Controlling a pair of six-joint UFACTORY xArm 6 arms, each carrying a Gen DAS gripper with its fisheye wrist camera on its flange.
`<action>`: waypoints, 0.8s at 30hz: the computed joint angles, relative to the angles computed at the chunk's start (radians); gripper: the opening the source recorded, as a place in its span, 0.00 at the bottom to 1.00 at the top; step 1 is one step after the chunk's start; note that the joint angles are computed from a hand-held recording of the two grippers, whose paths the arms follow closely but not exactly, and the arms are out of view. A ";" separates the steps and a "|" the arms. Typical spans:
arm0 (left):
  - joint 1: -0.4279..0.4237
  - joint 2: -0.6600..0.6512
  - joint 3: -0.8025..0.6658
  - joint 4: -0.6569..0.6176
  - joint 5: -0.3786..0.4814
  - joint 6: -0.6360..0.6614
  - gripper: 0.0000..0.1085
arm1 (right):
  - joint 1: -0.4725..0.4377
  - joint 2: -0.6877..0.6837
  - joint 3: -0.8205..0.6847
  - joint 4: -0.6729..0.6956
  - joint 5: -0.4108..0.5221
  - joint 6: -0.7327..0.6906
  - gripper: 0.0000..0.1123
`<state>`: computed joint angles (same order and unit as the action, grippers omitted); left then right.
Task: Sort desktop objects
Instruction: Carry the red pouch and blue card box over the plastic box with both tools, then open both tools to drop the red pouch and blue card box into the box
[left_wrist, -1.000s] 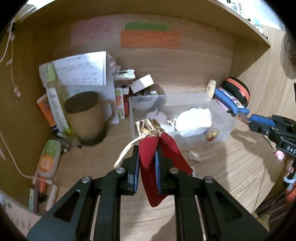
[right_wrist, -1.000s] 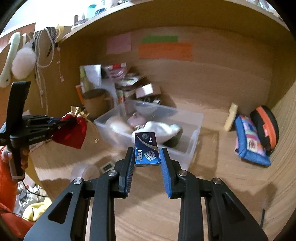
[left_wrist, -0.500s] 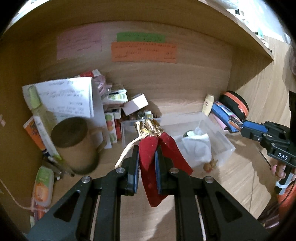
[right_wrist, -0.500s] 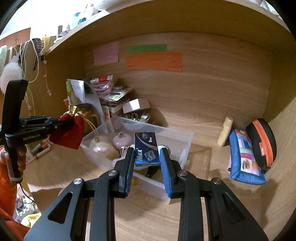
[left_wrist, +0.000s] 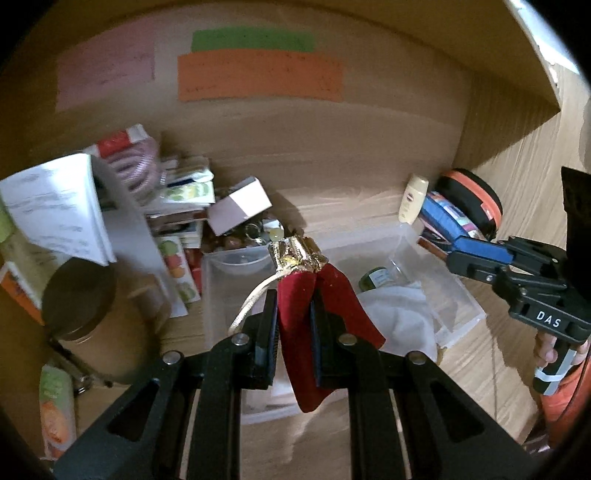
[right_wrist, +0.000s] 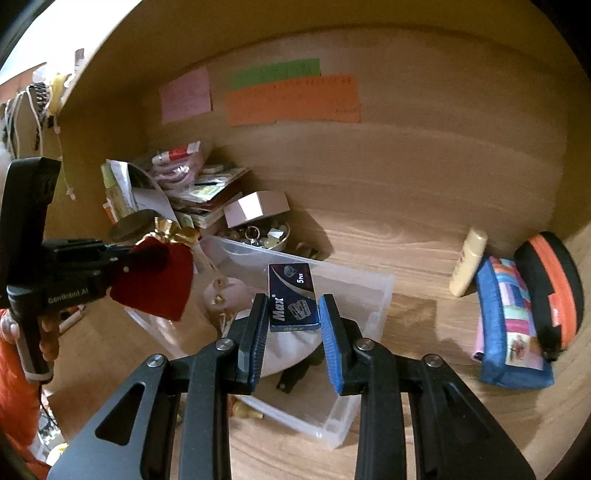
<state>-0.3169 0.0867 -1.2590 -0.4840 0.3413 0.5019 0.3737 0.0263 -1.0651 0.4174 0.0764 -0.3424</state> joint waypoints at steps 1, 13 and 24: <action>-0.001 0.015 -0.016 0.002 0.008 0.000 0.13 | 0.000 0.018 -0.021 0.012 0.014 -0.007 0.23; -0.021 0.161 -0.159 0.086 0.068 -0.058 0.13 | -0.010 0.166 -0.166 -0.092 0.106 0.081 0.23; -0.027 0.211 -0.191 0.093 0.079 -0.054 0.13 | -0.020 0.204 -0.181 -0.250 0.123 0.211 0.23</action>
